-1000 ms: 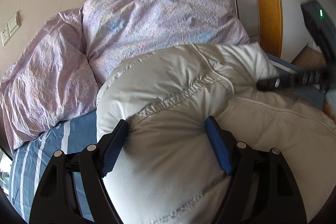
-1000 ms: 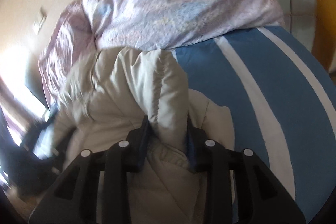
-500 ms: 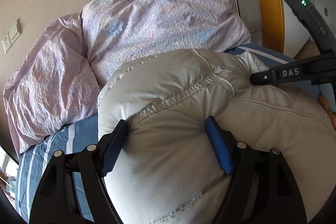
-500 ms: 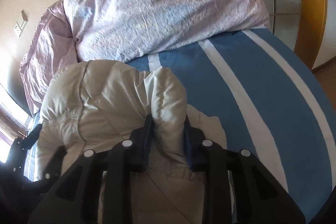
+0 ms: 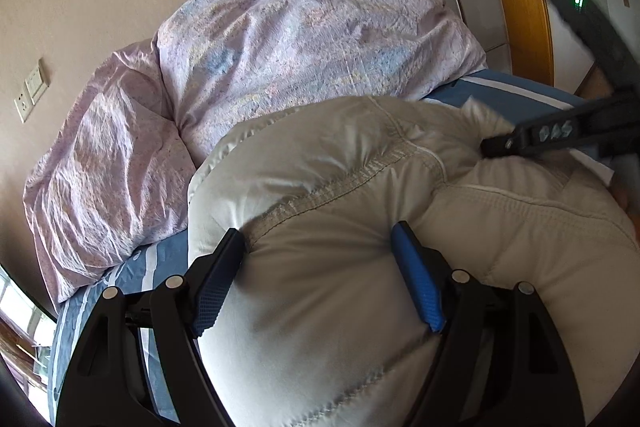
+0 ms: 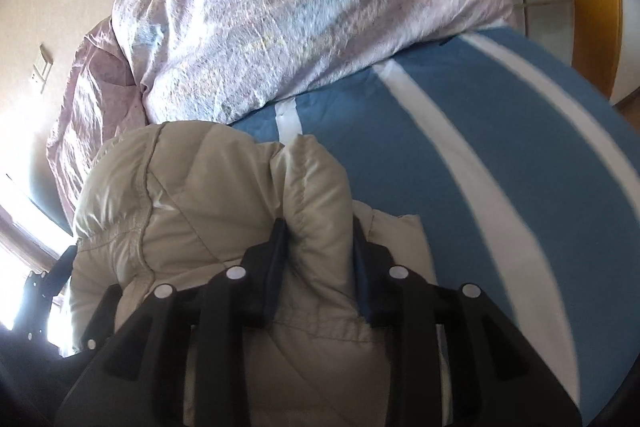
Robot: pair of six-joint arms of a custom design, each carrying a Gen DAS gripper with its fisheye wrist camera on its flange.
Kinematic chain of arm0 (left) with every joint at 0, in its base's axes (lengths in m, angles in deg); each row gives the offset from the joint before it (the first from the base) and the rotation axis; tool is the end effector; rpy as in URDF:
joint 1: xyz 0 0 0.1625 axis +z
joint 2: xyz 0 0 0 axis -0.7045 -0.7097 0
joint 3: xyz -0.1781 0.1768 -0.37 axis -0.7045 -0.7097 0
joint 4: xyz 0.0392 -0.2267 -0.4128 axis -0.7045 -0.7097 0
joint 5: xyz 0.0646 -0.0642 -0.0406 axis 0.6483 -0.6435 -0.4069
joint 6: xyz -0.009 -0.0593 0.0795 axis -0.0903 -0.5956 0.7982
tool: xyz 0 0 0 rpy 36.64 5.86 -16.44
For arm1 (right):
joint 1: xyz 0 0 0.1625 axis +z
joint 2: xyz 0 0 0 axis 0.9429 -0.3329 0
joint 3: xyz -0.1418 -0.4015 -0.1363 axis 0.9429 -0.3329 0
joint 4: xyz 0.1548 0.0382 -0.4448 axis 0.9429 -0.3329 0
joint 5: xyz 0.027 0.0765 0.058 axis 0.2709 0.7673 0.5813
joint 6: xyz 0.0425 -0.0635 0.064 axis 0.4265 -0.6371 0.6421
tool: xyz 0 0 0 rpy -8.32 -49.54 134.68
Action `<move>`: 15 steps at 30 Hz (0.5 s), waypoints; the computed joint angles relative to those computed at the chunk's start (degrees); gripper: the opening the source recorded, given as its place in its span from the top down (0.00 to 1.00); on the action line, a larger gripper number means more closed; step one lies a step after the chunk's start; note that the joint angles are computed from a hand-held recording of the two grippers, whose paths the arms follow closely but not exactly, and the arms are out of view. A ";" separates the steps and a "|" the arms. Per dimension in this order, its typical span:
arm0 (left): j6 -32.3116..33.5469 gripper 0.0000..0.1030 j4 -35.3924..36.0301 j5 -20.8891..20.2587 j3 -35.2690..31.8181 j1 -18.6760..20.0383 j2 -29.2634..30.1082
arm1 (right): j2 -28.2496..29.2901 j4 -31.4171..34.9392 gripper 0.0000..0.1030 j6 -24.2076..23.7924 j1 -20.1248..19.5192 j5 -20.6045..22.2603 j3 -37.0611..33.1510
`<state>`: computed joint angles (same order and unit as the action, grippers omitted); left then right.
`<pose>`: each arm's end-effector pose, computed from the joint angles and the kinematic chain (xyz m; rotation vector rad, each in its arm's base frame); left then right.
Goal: Fold large clothes
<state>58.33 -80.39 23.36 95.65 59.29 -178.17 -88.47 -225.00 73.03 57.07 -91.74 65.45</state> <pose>-0.1910 -0.2687 0.2524 1.4038 1.8922 -0.8153 0.2595 -0.2503 0.1448 -0.2078 -2.3850 1.2463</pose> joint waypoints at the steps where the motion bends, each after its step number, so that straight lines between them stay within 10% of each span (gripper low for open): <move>1: -0.15 0.26 -0.10 0.01 -0.02 0.00 0.10 | -0.64 2.23 0.66 1.98 1.82 -1.97 -0.24; 7: -0.02 0.26 0.00 0.21 -0.11 0.04 0.26 | -1.10 6.05 0.66 4.94 12.80 -4.82 -0.72; 11: -0.30 0.26 0.61 0.83 0.11 -0.52 -0.06 | -0.95 18.90 0.67 9.39 13.08 -3.93 -2.00; 15: -0.53 0.26 0.96 0.99 0.02 -0.86 -0.57 | 0.06 13.01 0.67 7.32 8.44 0.54 0.03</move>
<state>57.80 -79.43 24.35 95.67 58.43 -178.74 -88.42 -211.98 80.35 65.50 -91.20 65.48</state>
